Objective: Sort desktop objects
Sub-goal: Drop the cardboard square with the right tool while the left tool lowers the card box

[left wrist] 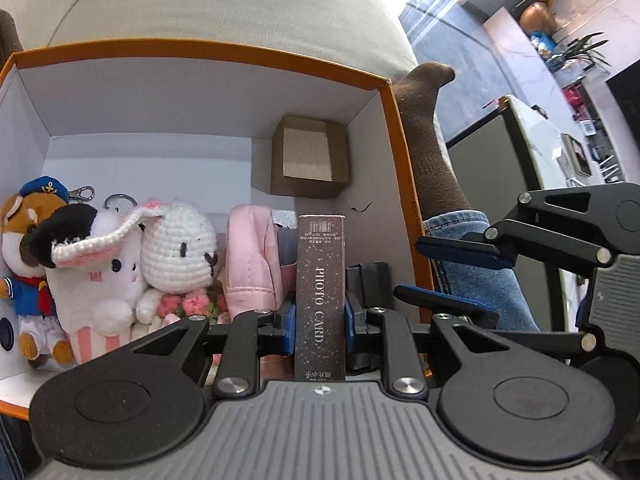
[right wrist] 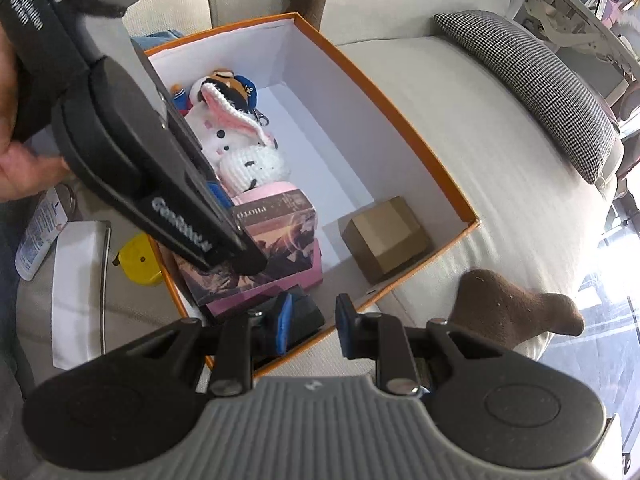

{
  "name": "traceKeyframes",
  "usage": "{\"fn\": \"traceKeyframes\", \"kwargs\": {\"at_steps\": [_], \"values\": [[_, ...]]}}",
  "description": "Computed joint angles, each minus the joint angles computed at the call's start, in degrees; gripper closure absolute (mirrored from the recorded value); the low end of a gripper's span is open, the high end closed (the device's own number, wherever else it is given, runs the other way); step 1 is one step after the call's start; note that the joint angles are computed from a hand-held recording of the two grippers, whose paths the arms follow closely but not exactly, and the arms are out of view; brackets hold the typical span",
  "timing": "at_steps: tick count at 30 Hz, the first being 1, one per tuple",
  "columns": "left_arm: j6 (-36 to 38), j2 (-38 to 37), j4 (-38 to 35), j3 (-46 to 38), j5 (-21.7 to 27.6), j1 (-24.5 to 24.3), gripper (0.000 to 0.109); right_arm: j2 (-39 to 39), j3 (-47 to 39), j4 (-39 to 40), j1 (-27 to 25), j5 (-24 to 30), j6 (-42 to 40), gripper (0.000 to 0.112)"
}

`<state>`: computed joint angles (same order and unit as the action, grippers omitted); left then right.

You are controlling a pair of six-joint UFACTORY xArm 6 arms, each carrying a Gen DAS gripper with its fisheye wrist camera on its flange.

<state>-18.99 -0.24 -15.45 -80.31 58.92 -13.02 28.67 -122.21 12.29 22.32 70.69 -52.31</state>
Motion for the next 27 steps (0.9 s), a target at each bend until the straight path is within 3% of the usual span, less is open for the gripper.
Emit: {"fn": "traceKeyframes", "kwargs": {"at_steps": [10,17,21,24,27], "values": [[-6.15,4.63,1.1,-4.6,3.07,-1.2,0.083,-3.15,3.85,1.96,-1.17,-1.79,-0.95,0.088],[-9.72,5.14,5.93,-3.03,0.68,-3.39,0.083,-3.79,5.27,2.42,-1.84,-2.49,-1.65,0.087],[-5.54,5.05,3.14,-3.77,2.31,-2.07,0.082,-4.29,5.0,2.11,-1.65,-1.43,-1.24,0.088],[-0.84,3.44,0.18,-3.96,3.11,-0.86,0.074,-5.04,5.01,2.28,-1.57,-0.89,-1.26,0.087],[2.41,0.61,0.08,-2.69,1.21,-0.27,0.073,-5.27,4.84,2.77,-1.42,-0.63,-1.08,0.087]]}}
